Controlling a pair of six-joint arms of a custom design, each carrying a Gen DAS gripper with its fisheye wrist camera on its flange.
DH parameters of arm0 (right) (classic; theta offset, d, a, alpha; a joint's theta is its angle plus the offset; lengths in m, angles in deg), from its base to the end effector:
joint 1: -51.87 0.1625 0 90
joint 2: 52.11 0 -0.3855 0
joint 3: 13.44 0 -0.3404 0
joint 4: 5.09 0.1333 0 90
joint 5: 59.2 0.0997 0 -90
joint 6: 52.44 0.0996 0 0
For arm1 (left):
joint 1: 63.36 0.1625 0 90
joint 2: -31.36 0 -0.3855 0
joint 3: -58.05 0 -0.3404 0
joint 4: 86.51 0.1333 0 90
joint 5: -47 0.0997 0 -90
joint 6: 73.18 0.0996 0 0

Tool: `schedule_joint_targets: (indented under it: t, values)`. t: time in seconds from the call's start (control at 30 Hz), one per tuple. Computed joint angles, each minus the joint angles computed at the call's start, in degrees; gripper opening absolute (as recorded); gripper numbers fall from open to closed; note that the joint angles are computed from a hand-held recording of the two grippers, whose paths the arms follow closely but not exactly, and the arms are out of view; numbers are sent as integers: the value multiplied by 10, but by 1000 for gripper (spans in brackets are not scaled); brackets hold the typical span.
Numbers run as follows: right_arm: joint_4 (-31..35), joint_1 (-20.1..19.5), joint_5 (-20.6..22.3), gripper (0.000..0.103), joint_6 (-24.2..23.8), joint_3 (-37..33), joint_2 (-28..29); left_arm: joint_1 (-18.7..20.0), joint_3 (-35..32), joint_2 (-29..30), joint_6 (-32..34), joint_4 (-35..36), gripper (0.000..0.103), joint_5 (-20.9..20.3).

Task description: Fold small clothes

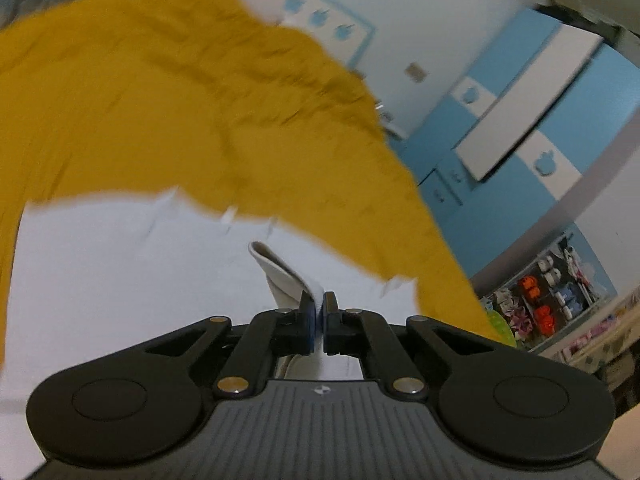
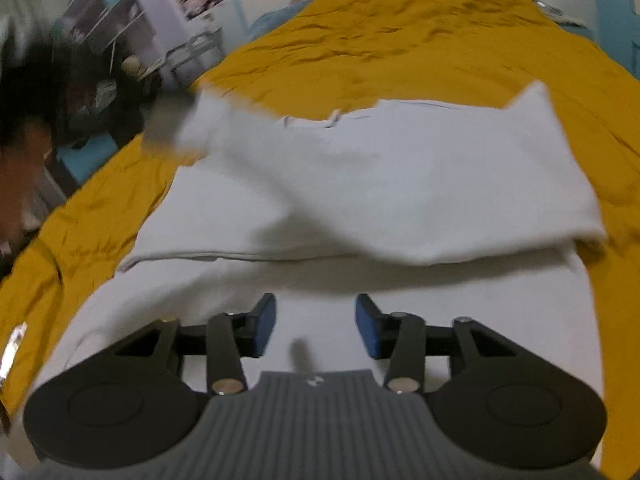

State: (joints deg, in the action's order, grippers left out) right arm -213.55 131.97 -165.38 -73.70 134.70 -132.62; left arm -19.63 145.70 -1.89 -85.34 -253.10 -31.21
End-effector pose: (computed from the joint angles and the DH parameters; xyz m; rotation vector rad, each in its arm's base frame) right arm 0.0472 -0.3435 0.2448 0.0779 -2.4561 1.0286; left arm -0.3633 -0.5601 0.0445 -0.8371 -2.9397 0.6771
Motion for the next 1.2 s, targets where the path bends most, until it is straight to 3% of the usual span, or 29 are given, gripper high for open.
schedule_joint_targets:
  t: [0.13,0.23,0.37,0.5,0.6,0.7,0.87,0.97,1.07,1.13,1.2]
  values:
    - [-48,11,-37,48,-47,-66,71,-26,-36,-4,41,11,3,10]
    - [-76,1,-44,48,-52,-113,102,-34,-27,-17,77,-8,3,41]
    - [-115,-7,-105,45,-67,-153,133,-13,-11,-47,82,-16,3,87]
    - [-126,-48,-115,39,-60,-137,113,25,8,-78,68,1,3,136]
    - [-82,-81,-85,39,-29,-113,66,58,26,-87,53,48,3,161]
    - [-82,-94,-70,40,-40,-90,52,82,41,-70,42,82,3,204]
    - [-91,-102,-75,37,-28,-65,39,118,60,-36,26,83,3,217]
    - [-87,-108,-74,28,-19,-52,24,129,85,-29,31,31,3,207]
    - [-82,-115,-76,17,-9,-42,9,136,91,-36,25,22,16,200]
    - [-65,-113,-82,17,6,-39,-5,135,99,-46,21,25,28,202]
    - [-50,-102,-100,19,16,-29,-21,139,89,-51,20,37,29,188]
